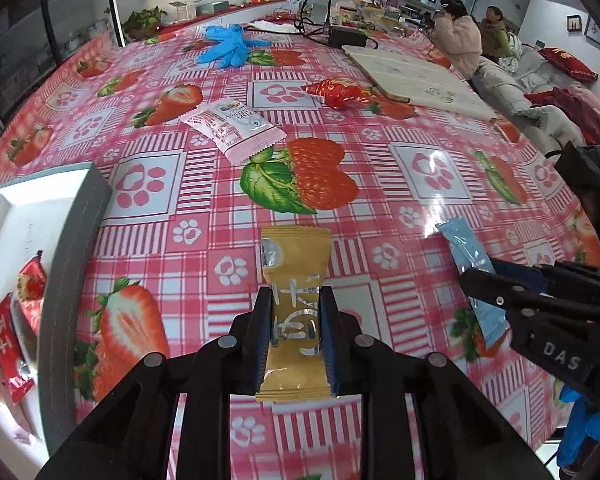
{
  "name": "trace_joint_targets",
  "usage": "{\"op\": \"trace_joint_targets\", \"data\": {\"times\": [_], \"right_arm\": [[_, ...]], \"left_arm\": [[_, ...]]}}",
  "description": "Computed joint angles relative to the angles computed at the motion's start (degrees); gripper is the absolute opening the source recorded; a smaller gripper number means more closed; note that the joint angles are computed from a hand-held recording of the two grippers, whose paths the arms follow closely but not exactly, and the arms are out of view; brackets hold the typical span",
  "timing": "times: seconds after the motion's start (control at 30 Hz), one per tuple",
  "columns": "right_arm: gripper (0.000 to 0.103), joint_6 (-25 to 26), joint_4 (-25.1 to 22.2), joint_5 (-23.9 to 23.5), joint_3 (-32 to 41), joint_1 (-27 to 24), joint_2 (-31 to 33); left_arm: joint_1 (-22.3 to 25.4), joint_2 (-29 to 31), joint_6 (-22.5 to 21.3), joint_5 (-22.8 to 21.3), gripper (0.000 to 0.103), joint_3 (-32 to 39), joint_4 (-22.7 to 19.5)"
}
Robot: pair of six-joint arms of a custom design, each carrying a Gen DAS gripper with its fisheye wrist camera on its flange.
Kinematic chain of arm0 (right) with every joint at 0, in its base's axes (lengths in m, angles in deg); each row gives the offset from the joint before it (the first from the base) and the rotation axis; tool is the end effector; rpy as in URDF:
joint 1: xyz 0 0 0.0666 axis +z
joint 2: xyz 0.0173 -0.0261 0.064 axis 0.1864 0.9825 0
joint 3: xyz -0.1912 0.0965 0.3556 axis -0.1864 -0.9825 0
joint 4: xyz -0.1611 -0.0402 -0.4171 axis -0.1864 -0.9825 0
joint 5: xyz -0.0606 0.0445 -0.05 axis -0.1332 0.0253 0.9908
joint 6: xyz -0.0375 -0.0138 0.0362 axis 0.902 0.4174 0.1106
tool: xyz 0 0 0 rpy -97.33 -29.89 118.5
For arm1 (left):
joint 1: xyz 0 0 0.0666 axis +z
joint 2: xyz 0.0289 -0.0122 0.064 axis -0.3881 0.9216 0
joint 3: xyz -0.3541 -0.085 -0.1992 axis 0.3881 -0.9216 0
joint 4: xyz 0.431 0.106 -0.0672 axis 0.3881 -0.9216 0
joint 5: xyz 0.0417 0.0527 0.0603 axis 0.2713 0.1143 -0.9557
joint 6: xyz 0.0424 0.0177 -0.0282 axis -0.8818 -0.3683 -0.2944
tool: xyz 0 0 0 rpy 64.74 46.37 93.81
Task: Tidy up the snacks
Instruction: 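Grasp the gold packet with the left tool while the right tool grasps the light-blue packet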
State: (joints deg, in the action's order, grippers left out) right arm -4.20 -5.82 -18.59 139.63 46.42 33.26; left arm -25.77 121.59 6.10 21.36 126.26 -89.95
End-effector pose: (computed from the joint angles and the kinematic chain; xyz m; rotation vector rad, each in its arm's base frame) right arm 0.4296 0.2955 0.4111 0.6247 2.6401 0.0547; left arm 0.5211 -0.0404 0.4102 0.9467 2.4825 -0.3456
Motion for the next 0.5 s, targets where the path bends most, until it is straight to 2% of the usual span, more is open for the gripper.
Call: {"op": "trace_joint_targets", "data": {"times": [0.27, 0.5], "right_arm": [[0.024, -1.3, 1.5, 0.6, 1.3, 1.7, -1.4], [0.024, 1.0, 2.3, 0.6, 6.9, 3.1, 1.6]], "left_arm": [[2.6, -2.4, -0.8, 4.1, 0.025, 1.5, -0.4], [6.1, -2.6, -1.0, 6.6, 0.025, 4.1, 0.1]]}}
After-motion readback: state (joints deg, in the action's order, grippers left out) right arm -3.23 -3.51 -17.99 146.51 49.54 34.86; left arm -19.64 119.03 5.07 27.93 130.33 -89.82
